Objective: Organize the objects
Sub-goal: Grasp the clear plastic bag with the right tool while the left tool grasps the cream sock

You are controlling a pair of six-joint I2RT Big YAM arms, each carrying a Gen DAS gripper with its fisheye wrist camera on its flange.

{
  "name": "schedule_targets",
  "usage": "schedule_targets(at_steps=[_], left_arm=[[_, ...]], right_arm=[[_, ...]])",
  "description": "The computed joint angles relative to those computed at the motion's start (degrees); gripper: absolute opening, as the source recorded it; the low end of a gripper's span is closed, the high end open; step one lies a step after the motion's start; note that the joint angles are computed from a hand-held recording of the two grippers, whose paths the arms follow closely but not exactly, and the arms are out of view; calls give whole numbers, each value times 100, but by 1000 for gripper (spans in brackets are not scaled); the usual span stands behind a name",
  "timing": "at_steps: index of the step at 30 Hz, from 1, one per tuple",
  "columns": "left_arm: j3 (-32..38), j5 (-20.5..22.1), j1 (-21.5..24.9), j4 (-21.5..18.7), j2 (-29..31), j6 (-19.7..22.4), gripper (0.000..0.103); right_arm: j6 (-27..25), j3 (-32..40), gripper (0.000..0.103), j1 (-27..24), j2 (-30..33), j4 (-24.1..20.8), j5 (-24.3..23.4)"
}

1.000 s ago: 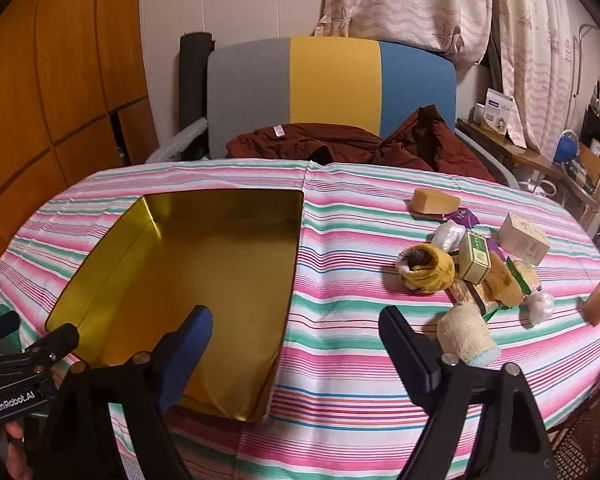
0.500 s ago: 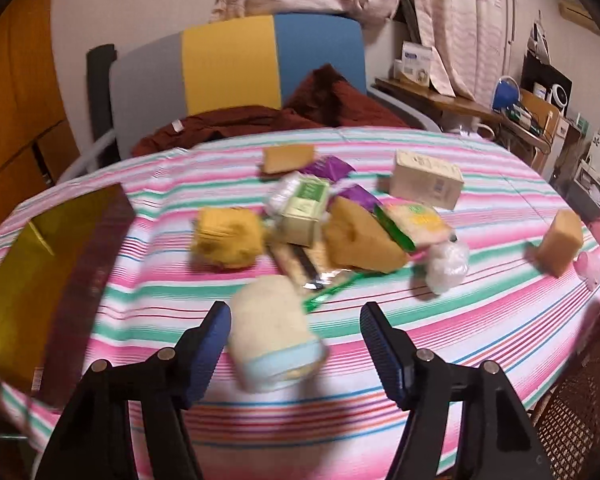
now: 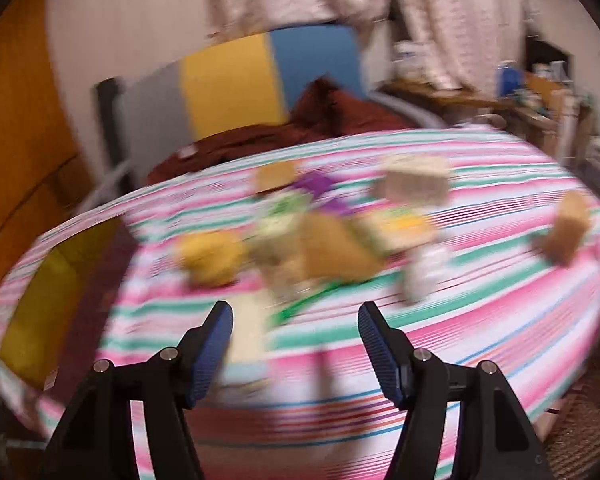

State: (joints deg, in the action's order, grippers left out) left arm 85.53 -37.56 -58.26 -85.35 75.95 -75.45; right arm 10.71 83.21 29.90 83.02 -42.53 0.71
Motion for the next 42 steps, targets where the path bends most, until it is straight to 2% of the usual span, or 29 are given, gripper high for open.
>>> schedule_targets(at_steps=[2, 3, 7, 9, 12, 13, 15, 17, 21, 25, 28, 31, 34, 35, 37, 38, 39, 40, 42], left_arm=[[66, 90, 71, 266, 93, 160, 103], [113, 159, 115, 386, 156, 253, 103], [423, 307, 195, 513, 447, 545, 103], [607, 258, 196, 464, 606, 682, 103], [794, 90, 182, 523, 772, 907, 103], [807, 65, 191, 650, 796, 1008, 103], [828, 160, 257, 862, 850, 1173, 103], [907, 341, 338, 958, 947, 1284, 103], [1063, 509, 499, 1184, 1191, 1471, 103], [1292, 859, 733, 1501, 1538, 1930, 103], [1577, 1138, 925, 1531, 1885, 2181, 103], [1898, 1146, 1090, 1338, 2260, 2133, 103], [1913, 1329, 1251, 1512, 2403, 2034, 103], [1878, 1393, 1279, 1616, 2413, 2026, 100], [1808, 1449, 1304, 1779, 2437, 2059, 86], [1721, 1552, 1317, 1922, 2412, 2115, 83], [1596, 1691, 1333, 2120, 2366, 2141, 74], [1454, 1776, 1329, 2325, 2310, 2165, 70], [1531, 1538, 1243, 2194, 2378, 2386, 59]], right_arm=[[92, 260, 66, -220, 216, -237, 548], [174, 352, 66, -318, 311, -294, 653], [243, 681, 66, -619, 747, -450, 633], [149, 720, 66, -682, 894, -393, 675], [217, 740, 64, -754, 1034, -242, 455], [251, 738, 60, -782, 1064, -221, 393], [365, 783, 42, -827, 1147, -276, 185], [473, 816, 35, -856, 1209, -397, 11], [497, 532, 30, -856, 1006, -172, -105], [472, 166, 28, -831, 710, -24, -116], [394, -133, 28, -782, 485, 117, -73], [269, -328, 28, -738, 316, 157, 0], [120, -477, 28, -677, 185, 170, 96], [92, -490, 28, -670, 180, 177, 107], [31, -528, 28, -643, 149, 178, 150], [17, -521, 28, -642, 152, 169, 155], [23, -509, 28, -640, 158, 153, 154], [38, -509, 28, -640, 155, 144, 147], [76, -495, 28, -637, 152, 113, 130]])
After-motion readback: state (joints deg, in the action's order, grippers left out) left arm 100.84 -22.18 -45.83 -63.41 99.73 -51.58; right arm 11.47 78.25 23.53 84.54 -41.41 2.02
